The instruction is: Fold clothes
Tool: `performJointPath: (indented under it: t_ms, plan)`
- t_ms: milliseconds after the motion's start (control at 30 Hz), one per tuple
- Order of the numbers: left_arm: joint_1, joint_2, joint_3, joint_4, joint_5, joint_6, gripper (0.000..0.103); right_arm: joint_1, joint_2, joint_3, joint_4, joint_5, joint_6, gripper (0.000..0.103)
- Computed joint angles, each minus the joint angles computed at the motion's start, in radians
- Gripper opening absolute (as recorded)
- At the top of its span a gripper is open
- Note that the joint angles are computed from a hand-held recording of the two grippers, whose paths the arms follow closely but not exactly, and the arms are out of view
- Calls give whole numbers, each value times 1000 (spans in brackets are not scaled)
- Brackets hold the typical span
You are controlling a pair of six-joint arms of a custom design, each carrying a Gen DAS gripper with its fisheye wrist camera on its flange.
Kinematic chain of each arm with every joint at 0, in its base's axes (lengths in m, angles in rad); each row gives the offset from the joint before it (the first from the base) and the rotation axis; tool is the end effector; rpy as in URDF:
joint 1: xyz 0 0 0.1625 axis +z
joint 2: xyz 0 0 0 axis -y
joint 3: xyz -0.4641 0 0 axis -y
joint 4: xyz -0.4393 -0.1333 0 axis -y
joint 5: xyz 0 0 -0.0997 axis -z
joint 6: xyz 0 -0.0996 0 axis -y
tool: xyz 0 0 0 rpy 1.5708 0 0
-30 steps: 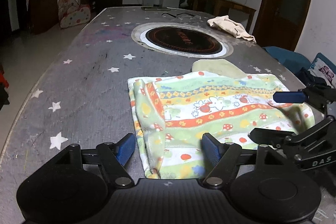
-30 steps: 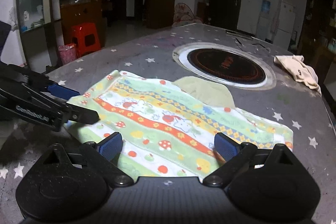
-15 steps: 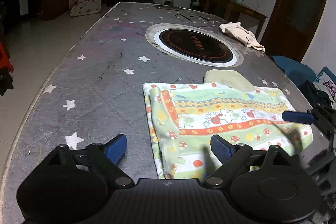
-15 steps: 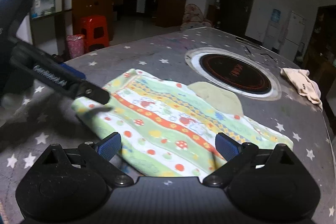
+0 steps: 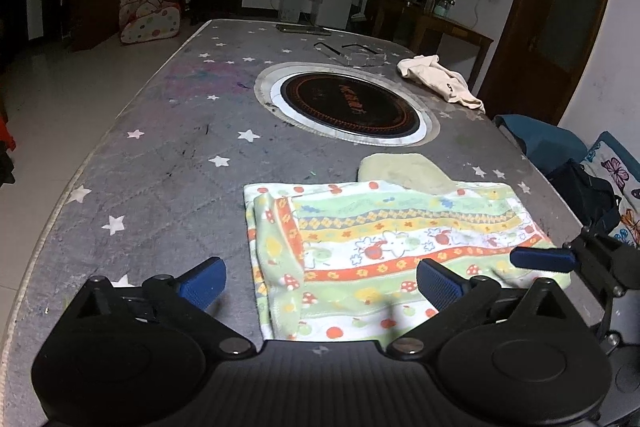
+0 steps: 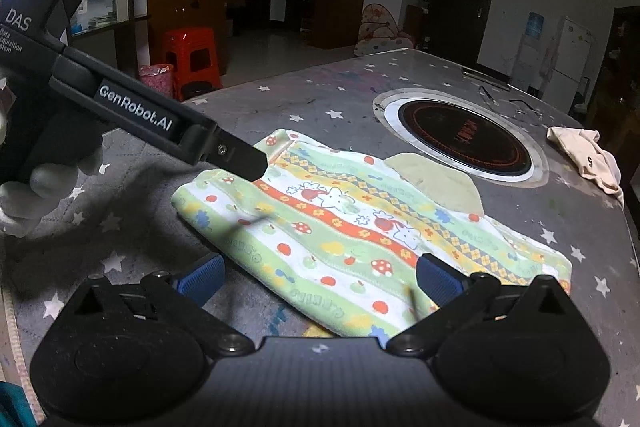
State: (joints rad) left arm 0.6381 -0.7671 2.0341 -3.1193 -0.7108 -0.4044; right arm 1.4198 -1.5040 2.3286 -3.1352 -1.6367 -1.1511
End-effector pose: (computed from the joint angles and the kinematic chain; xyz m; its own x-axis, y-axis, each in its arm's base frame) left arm -0.3410 -0.5128 0.0307 -0.8164 0.1413 -0.5600 0.4899 0.6829 -0.5418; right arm 0.0546 -0.4836 0.2968 -0.5007 -0.5878 0.6355 -0.8495 0.4747 -0.2303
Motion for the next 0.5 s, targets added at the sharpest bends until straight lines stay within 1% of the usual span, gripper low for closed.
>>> performJointPath:
  t_ms: [133, 267, 500]
  plan:
    - [-12, 11, -4, -2, 41, -26, 103, -1, -3, 14, -28, -12, 0, 103]
    - [-14, 4, -3, 8, 19, -46, 103, -8, -12, 22, -28, -8, 19, 103]
    - [-45, 1, 8, 39, 56, -55, 103, -14, -27, 43, -79, -6, 26, 103]
